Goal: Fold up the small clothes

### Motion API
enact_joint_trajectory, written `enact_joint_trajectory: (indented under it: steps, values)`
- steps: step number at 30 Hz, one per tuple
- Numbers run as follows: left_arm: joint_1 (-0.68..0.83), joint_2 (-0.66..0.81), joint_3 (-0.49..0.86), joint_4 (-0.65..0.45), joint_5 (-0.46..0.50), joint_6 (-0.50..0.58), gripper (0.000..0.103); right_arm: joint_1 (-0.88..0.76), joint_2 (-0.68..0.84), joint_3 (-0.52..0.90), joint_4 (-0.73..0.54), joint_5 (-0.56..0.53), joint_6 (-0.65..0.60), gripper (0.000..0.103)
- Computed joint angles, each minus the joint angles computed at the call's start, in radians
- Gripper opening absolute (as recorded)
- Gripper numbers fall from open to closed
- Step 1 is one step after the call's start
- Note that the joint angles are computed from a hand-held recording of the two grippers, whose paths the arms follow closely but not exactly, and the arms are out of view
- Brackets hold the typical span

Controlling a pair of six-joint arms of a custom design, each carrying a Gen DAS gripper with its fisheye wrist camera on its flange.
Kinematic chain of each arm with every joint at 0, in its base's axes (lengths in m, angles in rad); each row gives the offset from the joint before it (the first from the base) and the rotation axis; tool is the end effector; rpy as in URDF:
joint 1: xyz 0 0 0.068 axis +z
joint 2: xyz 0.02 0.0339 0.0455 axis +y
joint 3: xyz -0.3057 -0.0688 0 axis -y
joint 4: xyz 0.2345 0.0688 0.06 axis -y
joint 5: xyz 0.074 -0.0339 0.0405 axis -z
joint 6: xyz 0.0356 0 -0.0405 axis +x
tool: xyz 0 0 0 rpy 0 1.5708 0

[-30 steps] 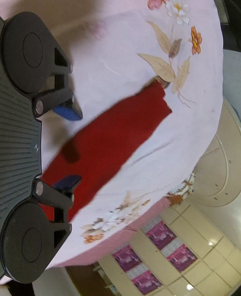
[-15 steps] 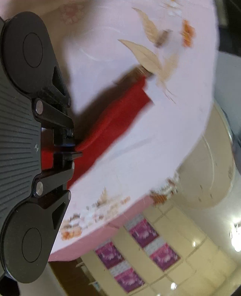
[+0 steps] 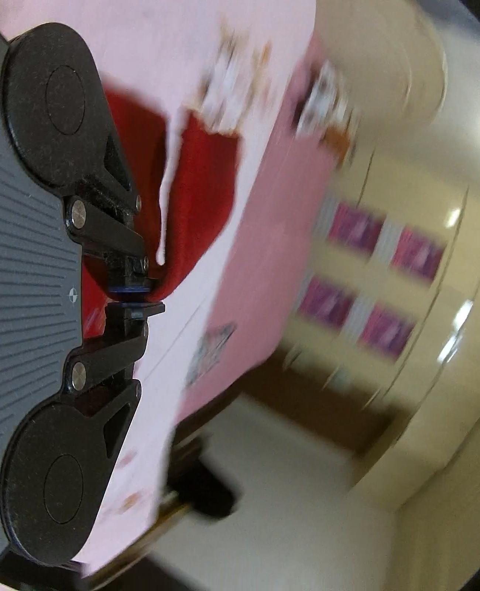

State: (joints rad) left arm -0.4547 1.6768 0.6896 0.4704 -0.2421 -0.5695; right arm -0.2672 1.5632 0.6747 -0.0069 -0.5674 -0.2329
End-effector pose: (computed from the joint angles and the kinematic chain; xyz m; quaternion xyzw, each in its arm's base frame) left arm 0.2966 -0.1355 0.2012 -0.1099 0.8531 -0.1537 0.4864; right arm 0.2724 -0.0547 0.1938 -0.0772 0.9073 0.1772 0.3735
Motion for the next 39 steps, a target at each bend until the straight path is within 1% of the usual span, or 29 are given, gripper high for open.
enact_joint_trajectory:
  steps: [2,4,6,7,9,11,14,15,16,18,20,21,24,25,28,30,31,32,33,35,37,39]
  values:
    - [-0.101,0.137,0.15,-0.093,0.018,0.028,0.005,-0.111,0.004,0.028,-0.046,-0.029,-0.058,0.049]
    - [-0.181,0.249,0.295,-0.232,-0.011,0.065,0.005,-0.207,0.03,0.064,-0.094,-0.048,-0.109,0.05]
    - [-0.228,0.332,0.421,-0.37,-0.022,0.097,0.005,-0.3,0.065,0.107,-0.151,-0.074,-0.164,0.05]
    - [-0.248,0.355,0.462,-0.415,-0.043,0.106,0.005,-0.336,0.08,0.122,-0.169,-0.086,-0.185,0.051]
    - [-0.275,0.354,0.486,-0.44,-0.083,0.112,0.005,-0.394,0.109,0.152,-0.208,-0.118,-0.22,0.052]
    - [-0.287,0.304,0.449,-0.441,-0.095,0.077,0.005,-0.431,0.14,0.183,-0.245,-0.147,-0.244,0.057]
    - [-0.276,0.206,0.374,-0.449,-0.111,0.025,0.005,-0.445,0.182,0.23,-0.316,-0.192,-0.26,0.059]
    - [-0.272,0.177,0.359,-0.472,-0.135,0.019,0.005,-0.434,0.191,0.24,-0.33,-0.201,-0.258,0.059]
    - [-0.276,0.127,0.293,-0.466,-0.158,0.008,0.005,-0.426,0.191,0.242,-0.342,-0.206,-0.261,0.06]
    - [-0.262,0.08,0.241,-0.487,-0.209,-0.013,0.005,-0.403,0.183,0.234,-0.346,-0.22,-0.255,0.065]
    - [-0.231,0.052,0.183,-0.496,-0.242,-0.033,0.005,-0.366,0.183,0.235,-0.361,-0.235,-0.235,0.069]
    - [-0.216,0.043,0.163,-0.505,-0.256,-0.049,0.005,-0.346,0.182,0.232,-0.364,-0.238,-0.22,0.069]
    - [-0.172,0.039,0.107,-0.499,-0.276,-0.088,0.005,-0.257,0.151,0.189,-0.314,-0.21,-0.17,0.07]
    - [-0.153,0.046,0.091,-0.481,-0.266,-0.098,0.005,-0.222,0.142,0.171,-0.284,-0.19,-0.152,0.071]
    - [-0.128,0.08,0.065,-0.441,-0.243,-0.111,0.005,-0.116,0.126,0.123,-0.185,-0.094,-0.079,0.071]
    - [-0.127,0.098,0.057,-0.426,-0.242,-0.107,0.005,-0.074,0.118,0.101,-0.125,-0.03,-0.034,0.051]
    - [-0.127,0.102,0.053,-0.416,-0.24,-0.104,0.005,-0.07,0.113,0.095,-0.102,-0.005,-0.016,0.029]
    - [-0.126,0.105,0.048,-0.405,-0.238,-0.103,0.005,-0.083,0.114,0.102,-0.104,-0.009,-0.007,0.018]
    - [-0.123,0.108,0.044,-0.394,-0.233,-0.102,0.005,-0.108,0.118,0.111,-0.115,-0.032,-0.008,0.017]
    - [-0.117,0.106,0.037,-0.38,-0.214,-0.105,0.005,-0.168,0.114,0.114,-0.111,-0.06,-0.026,0.007]
    - [-0.114,0.103,0.033,-0.357,-0.189,-0.098,0.005,-0.242,0.107,0.122,-0.109,-0.094,-0.029,0.006]
    - [-0.129,0.106,0.036,-0.35,-0.197,-0.1,0.005,-0.308,0.094,0.116,-0.091,-0.107,-0.042,0.006]
